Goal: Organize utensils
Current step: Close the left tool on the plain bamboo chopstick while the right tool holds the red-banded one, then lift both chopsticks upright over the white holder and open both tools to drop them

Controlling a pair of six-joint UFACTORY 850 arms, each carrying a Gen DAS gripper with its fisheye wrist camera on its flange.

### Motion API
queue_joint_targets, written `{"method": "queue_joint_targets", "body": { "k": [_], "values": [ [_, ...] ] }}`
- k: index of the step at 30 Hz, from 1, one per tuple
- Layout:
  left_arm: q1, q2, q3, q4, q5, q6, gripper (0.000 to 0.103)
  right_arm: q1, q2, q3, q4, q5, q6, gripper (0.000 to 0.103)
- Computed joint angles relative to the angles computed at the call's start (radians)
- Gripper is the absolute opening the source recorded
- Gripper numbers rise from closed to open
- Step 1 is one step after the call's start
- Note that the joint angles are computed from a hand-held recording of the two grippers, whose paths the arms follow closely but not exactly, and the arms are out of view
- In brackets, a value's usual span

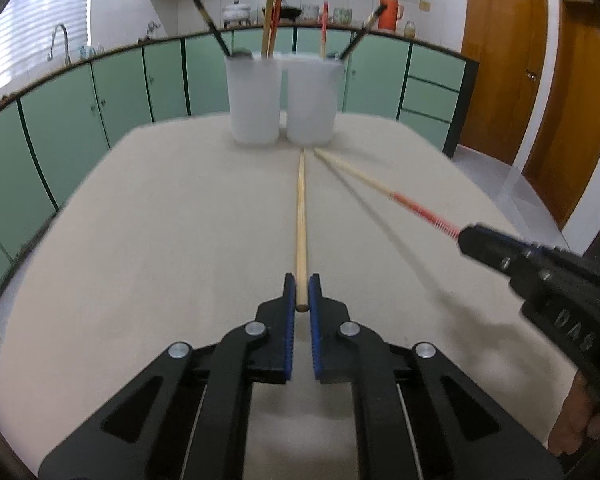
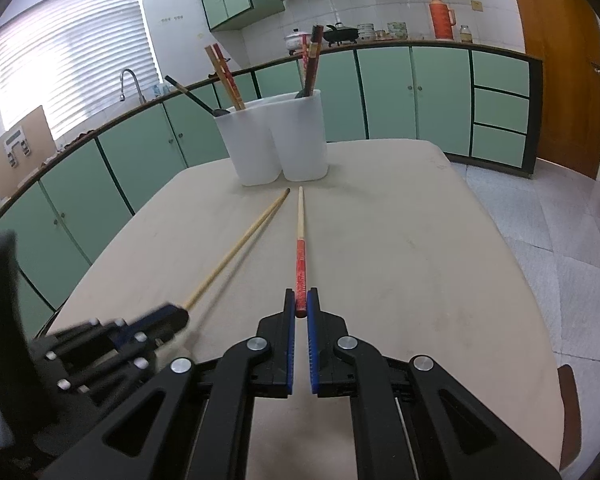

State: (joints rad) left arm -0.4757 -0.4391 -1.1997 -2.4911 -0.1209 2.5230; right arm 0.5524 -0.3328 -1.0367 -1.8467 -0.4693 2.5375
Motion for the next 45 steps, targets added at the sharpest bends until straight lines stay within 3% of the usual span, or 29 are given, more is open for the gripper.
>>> {"method": "queue_joint_targets", "body": {
  "k": [5,13,29,31,36,45],
  "values": [
    [-0.002,0.041,0.021,-0.264,-0.037,0.289,0.006,0.006,0.011,-0.005,0.017,-0.018,-0.036,0.006],
    [0.003,0.094,0.022,-0.257,-0.100,0.282,0.006,0.012,0.045,-0.018,0.059,-0.057,-0.130,0.006],
    [0.035,0.111,-0.098,0.100,-0.164,-0.100,0.006,-0.043,0.108,-0.145,0.170,-0.007,-0.423,0.006],
    [0.041,0.102,-0.128,0.204,-0.169,-0.215,0.006,-0.055,0.104,-0.174,0.194,0.021,-0.480,0.006],
    [0.058,0.095,-0.172,0.314,-0.190,-0.332,0.006,-0.085,0.082,-0.254,0.314,0.102,-0.670,0.006],
    [0.083,0.080,-0.269,0.375,-0.216,-0.395,0.006,-0.141,0.063,-0.375,0.485,0.202,-0.922,0.006]
  ]
}}
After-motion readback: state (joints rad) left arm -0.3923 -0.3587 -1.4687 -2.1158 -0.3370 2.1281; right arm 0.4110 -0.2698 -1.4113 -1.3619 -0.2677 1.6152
